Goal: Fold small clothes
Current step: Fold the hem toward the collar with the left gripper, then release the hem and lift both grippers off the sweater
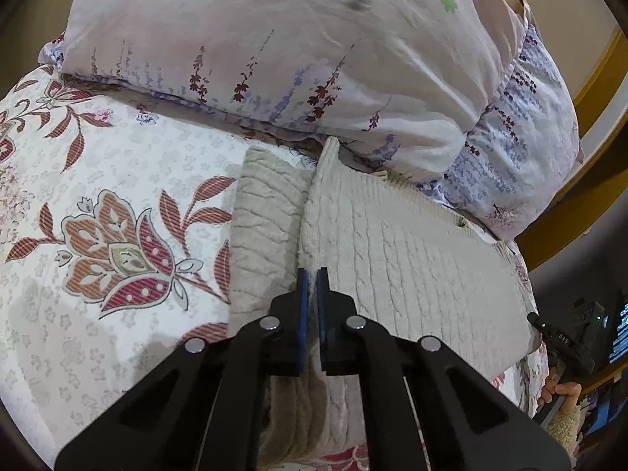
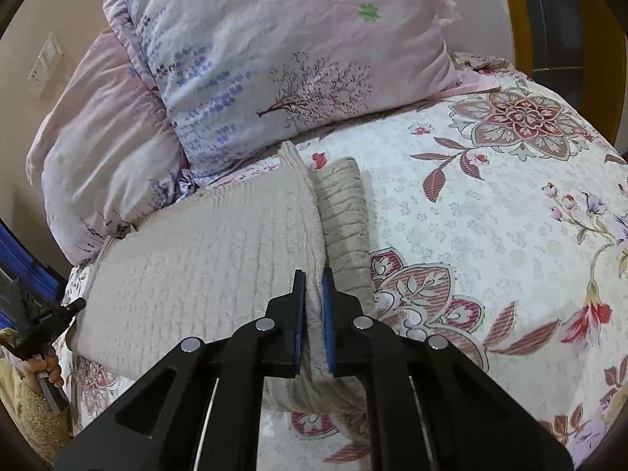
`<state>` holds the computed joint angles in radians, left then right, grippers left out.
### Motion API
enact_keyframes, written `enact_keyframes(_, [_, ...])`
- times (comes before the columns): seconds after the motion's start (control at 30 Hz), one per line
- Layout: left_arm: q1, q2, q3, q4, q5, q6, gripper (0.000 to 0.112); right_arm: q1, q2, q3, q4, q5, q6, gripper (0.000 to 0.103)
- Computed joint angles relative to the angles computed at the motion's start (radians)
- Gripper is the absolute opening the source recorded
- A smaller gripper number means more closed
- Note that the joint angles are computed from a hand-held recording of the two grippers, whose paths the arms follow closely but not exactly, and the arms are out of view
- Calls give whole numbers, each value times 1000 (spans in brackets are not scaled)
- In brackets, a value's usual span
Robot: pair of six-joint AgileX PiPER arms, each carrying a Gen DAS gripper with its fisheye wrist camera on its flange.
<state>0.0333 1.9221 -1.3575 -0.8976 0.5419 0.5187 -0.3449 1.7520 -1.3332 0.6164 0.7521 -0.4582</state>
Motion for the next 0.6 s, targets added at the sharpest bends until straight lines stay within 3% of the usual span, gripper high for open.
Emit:
enact_keyframes(0.17, [30, -58, 67, -65, 16, 96, 3, -22, -61, 54, 19, 0, -31, 8])
enact_keyframes(0.43, [14, -37, 78, -28, -22, 67, 6, 46, -43, 66, -210, -45, 171, 9])
enact_keyframes(0.5, [15, -41, 71, -29, -13, 52, 10, 73, -47, 48, -279, -44, 230, 14])
enact_keyframes(0.6, [15, -70, 90, -69, -34, 82, 29, 121, -76, 39, -375, -85, 307, 34])
